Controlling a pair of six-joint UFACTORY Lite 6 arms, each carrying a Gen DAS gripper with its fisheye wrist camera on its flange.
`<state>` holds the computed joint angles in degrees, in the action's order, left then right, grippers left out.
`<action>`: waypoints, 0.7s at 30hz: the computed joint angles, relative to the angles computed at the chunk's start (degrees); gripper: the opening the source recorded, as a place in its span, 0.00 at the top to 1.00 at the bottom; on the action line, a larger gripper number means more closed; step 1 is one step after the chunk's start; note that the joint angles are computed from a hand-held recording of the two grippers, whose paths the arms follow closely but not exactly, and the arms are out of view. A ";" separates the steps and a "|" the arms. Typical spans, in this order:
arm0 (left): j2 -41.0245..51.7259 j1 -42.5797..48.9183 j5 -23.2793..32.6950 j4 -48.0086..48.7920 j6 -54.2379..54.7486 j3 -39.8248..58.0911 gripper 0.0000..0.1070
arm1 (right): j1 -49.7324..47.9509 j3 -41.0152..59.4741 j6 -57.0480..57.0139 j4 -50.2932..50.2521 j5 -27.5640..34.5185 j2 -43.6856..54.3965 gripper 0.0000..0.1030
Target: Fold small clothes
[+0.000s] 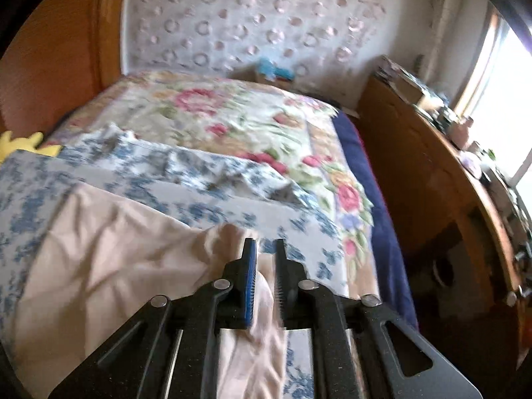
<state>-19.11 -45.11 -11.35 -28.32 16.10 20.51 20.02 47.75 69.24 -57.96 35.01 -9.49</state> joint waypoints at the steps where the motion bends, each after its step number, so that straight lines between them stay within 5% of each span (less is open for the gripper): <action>1: 0.22 -0.50 -0.19 -0.40 0.15 0.14 0.29 | -0.83 1.28 -1.35 1.45 -0.75 0.25 0.61; 13: 3.09 -8.24 -2.52 -12.58 9.15 2.48 0.29 | 12.97 -20.05 -6.17 8.26 5.64 -30.51 0.61; 21: 6.13 -12.09 -4.18 -19.19 13.77 4.31 0.29 | 38.21 -27.75 4.42 9.04 23.83 -46.08 0.61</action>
<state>-12.98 -57.20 -15.53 -47.51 29.87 24.81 58.24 19.99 73.66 -48.93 58.84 -55.57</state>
